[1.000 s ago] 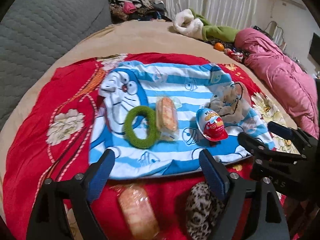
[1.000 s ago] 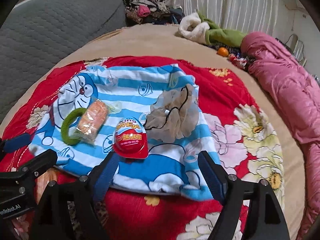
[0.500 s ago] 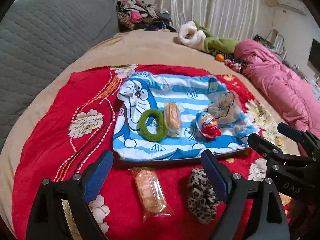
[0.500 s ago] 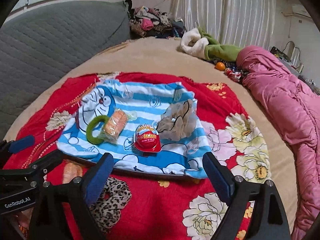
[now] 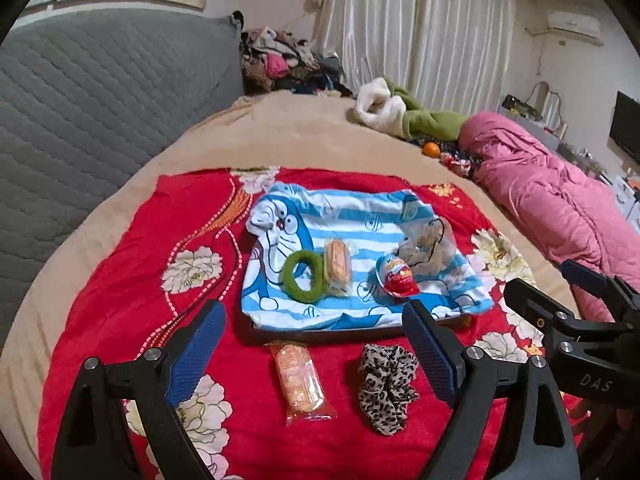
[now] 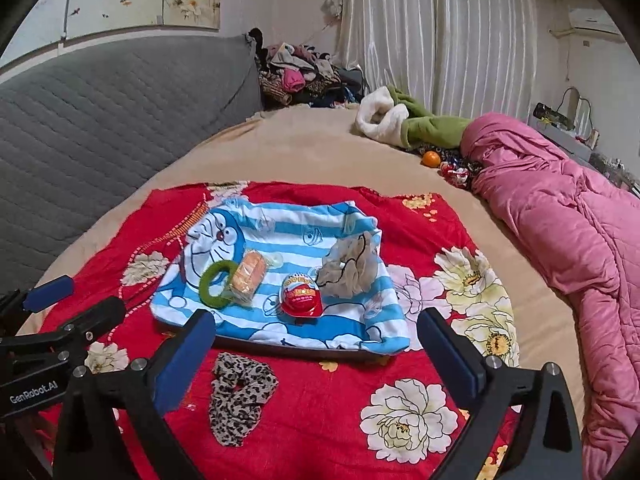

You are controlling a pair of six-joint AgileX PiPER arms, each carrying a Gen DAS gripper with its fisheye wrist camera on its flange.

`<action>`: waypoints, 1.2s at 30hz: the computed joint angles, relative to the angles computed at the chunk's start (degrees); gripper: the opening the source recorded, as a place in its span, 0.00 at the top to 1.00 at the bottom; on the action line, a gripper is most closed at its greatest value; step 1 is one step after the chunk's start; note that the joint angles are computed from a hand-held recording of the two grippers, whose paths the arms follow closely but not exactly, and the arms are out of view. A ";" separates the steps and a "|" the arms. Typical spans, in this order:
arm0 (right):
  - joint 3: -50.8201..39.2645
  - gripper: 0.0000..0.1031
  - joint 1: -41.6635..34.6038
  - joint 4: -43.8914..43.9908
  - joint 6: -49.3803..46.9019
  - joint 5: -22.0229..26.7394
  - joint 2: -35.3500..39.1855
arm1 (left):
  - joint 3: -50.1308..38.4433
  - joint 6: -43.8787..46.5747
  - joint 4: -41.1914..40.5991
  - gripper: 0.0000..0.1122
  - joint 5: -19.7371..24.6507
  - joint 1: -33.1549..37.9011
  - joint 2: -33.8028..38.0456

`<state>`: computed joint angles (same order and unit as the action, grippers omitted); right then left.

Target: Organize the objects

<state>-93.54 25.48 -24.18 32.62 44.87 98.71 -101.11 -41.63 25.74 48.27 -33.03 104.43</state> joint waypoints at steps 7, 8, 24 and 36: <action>2.41 0.01 1.00 -0.47 1.17 -0.42 -3.63 | 2.13 -2.08 2.08 0.19 0.99 -1.37 -3.39; 2.94 0.01 1.08 -0.38 1.16 -0.81 -4.24 | 2.34 -2.03 2.03 0.19 1.22 -1.57 -3.89; 6.92 0.01 5.11 -5.17 4.59 1.03 -11.75 | 6.00 -6.45 7.85 0.19 4.16 -7.11 -10.53; 9.21 0.01 13.53 -13.46 12.58 6.39 -16.64 | 12.55 -9.81 11.25 0.19 6.26 -10.96 -16.65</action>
